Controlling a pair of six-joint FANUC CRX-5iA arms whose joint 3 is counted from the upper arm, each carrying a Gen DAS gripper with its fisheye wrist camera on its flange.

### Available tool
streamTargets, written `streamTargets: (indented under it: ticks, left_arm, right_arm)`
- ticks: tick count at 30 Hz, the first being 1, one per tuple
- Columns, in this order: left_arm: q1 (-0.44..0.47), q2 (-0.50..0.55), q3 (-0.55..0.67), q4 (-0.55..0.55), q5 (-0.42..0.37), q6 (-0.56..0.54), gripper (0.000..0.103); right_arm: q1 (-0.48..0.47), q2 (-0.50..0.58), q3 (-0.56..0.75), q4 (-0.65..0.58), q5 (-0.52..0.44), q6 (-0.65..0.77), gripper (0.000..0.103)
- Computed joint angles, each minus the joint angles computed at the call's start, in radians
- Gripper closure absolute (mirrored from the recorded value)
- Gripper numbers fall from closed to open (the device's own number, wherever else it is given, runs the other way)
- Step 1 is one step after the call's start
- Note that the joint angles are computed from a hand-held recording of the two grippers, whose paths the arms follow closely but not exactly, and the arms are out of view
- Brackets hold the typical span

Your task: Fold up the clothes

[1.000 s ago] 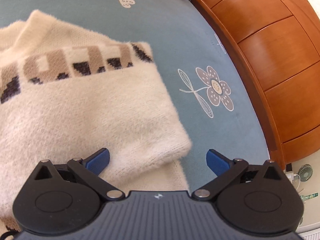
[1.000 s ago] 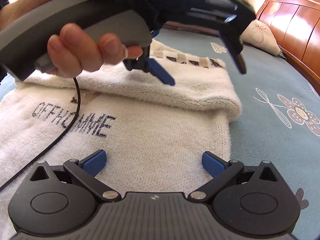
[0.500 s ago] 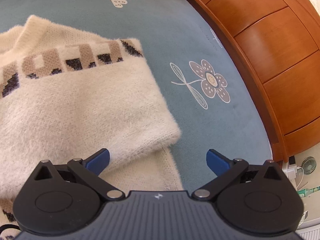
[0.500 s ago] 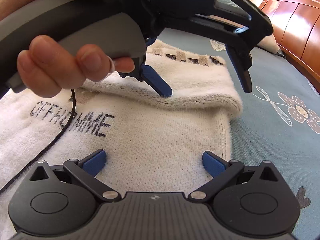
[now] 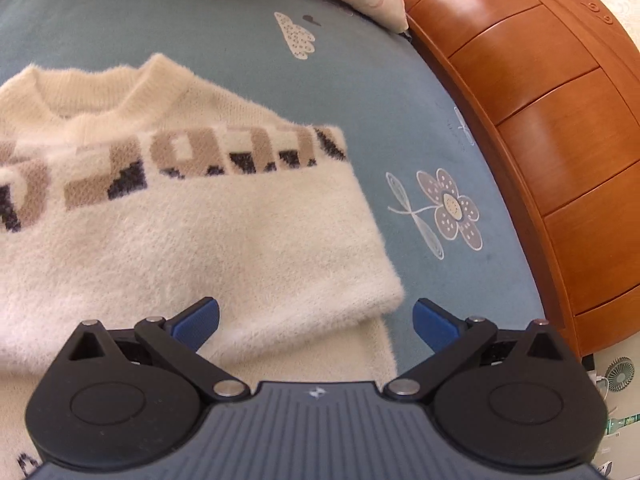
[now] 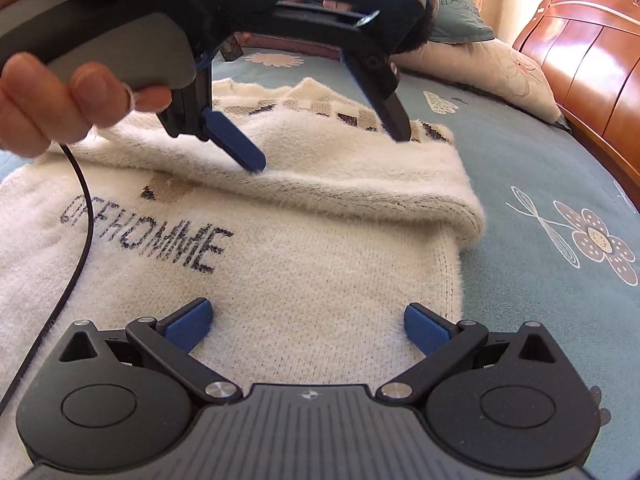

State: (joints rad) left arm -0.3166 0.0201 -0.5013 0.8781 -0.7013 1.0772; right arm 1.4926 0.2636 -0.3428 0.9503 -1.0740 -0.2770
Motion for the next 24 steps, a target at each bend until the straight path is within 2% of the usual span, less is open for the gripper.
streamTargets:
  ticks: [4,5,6,8,9,12,15,18,21,23,24]
  left_arm:
    - [-0.014,0.058,0.027,0.044,0.081,-0.043,0.001]
    - [-0.012,0.077,0.032,0.031,0.094,-0.01,0.001]
    - [-0.008,0.096,0.023,0.057,0.103,-0.013,0.001]
    - [-0.015,0.083,-0.035,0.187,0.134,-0.131,0.001]
    - [-0.012,0.074,-0.044,0.2,0.131,-0.143,0.001]
    - [0.011,0.022,-0.056,0.135,0.147,-0.102,0.001]
    - [0.024,0.005,-0.089,0.222,0.117,-0.172,0.001]
    - [0.04,0.012,-0.07,0.083,0.135,-0.063,0.001]
    - [0.049,-0.005,-0.083,0.088,0.147,-0.027,0.001]
    - [0.059,-0.014,-0.068,0.047,0.147,0.038,0.001]
    - [0.061,-0.013,-0.063,0.066,0.141,0.022,0.001]
  right_arm:
    - [0.001,-0.003,-0.009,0.011,0.006,-0.012,0.0]
    - [0.0,-0.004,-0.012,0.014,0.009,-0.015,0.0]
    - [0.001,-0.005,-0.013,0.016,0.009,-0.016,0.0]
    - [0.002,-0.004,-0.014,0.018,0.007,-0.014,0.0]
    - [0.003,-0.006,-0.017,0.021,0.008,-0.015,0.0]
    - [0.004,-0.011,-0.024,0.026,0.012,-0.016,0.0]
    - [0.006,-0.012,-0.027,0.028,0.013,-0.017,0.0]
    - [0.007,-0.008,-0.022,0.025,0.007,-0.014,0.0]
    - [0.008,-0.005,-0.014,0.018,0.002,-0.008,0.0]
    - [0.009,-0.001,-0.009,0.014,-0.003,-0.003,0.0]
    - [0.01,0.001,-0.007,0.014,-0.006,0.0,0.0]
